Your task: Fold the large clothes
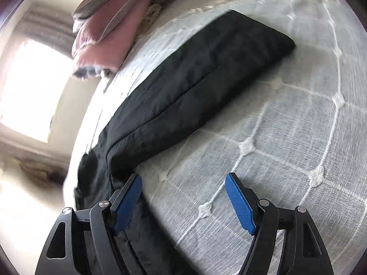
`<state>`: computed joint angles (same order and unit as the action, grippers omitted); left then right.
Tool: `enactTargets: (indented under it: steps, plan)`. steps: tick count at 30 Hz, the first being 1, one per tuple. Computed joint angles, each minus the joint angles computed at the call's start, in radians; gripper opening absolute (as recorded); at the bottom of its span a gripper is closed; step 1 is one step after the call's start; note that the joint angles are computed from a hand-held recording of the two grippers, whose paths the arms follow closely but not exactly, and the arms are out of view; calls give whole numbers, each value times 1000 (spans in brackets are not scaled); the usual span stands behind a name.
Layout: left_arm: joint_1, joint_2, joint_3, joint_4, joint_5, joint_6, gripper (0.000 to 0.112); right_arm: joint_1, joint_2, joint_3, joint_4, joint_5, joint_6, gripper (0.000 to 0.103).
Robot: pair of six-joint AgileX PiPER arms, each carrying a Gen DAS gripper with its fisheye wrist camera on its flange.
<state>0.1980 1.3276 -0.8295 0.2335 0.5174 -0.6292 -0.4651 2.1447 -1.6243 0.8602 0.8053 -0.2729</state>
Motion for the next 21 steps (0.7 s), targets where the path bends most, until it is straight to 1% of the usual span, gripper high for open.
enactTargets:
  steps: [1, 2, 3, 4, 6, 8, 9, 12, 15, 16, 18, 19, 21]
  plan:
    - [0, -2, -2, 45, 30, -62, 82, 3, -3, 13, 27, -11, -24, 76]
    - [2, 1, -10, 95, 87, -147, 82, 7, -3, 14, 53, -16, -53, 76]
    - [10, -2, -7, 110, 106, -193, 82, 14, 5, 1, 78, -15, -81, 76]
    - [33, -12, 8, 95, 92, -208, 82, 15, 7, 9, 118, -10, -119, 76]
    - [80, -38, 61, 50, 8, -230, 82, -3, 53, -16, 231, 51, -175, 76]
    - [91, -20, 75, 22, -44, -227, 82, -25, 113, -46, 325, 85, -172, 76]
    - [90, 8, 70, -6, -66, -199, 82, -30, 126, -52, 344, 78, -171, 76]
    - [86, 85, 41, -78, -78, -116, 82, -69, 181, -139, 325, 62, -138, 76]
    - [90, 118, 41, -162, -89, -32, 82, -88, 239, -243, 309, 38, -102, 76]
    - [102, 125, 44, -217, -96, 24, 82, -90, 259, -277, 307, 25, -94, 76]
    - [124, 116, 59, -276, -105, 84, 82, -82, 293, -337, 294, -28, -78, 76]
    - [131, 115, 63, -283, -109, 89, 82, -69, 308, -380, 251, -49, -32, 76]
    - [152, 112, 70, -296, -110, 105, 82, -36, 310, -421, 136, -128, 68, 75]
